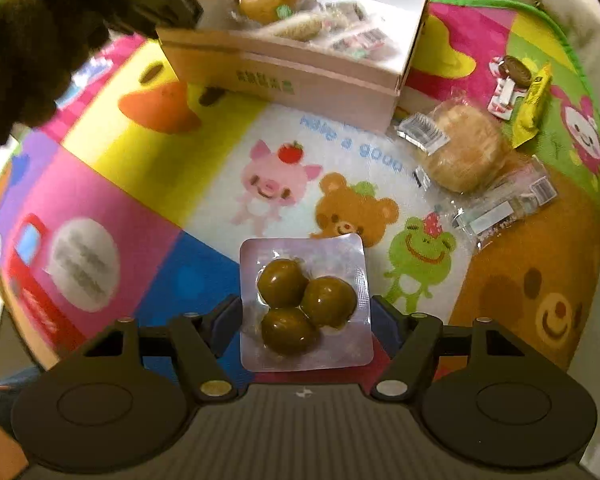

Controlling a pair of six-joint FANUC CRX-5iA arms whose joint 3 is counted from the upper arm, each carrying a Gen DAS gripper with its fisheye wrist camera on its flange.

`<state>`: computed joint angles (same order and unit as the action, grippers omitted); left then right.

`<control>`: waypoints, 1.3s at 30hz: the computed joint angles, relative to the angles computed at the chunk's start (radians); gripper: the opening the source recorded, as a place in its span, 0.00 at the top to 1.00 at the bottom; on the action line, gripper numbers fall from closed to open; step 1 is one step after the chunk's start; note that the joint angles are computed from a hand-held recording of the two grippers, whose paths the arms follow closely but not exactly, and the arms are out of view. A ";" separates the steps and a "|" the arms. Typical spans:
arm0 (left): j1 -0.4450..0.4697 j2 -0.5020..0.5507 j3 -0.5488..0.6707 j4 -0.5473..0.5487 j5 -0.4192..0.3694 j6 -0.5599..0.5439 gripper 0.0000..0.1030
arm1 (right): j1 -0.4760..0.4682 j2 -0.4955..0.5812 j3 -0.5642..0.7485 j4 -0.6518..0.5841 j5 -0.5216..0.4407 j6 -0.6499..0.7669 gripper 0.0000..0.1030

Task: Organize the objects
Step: 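Grasp the brown-ball tray with the right tool and drop it into the box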

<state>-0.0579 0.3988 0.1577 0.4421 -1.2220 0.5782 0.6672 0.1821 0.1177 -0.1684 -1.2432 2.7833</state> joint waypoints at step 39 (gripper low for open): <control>-0.002 0.022 0.031 0.001 -0.031 0.061 0.86 | 0.046 0.012 0.253 -0.206 -0.022 -0.406 0.17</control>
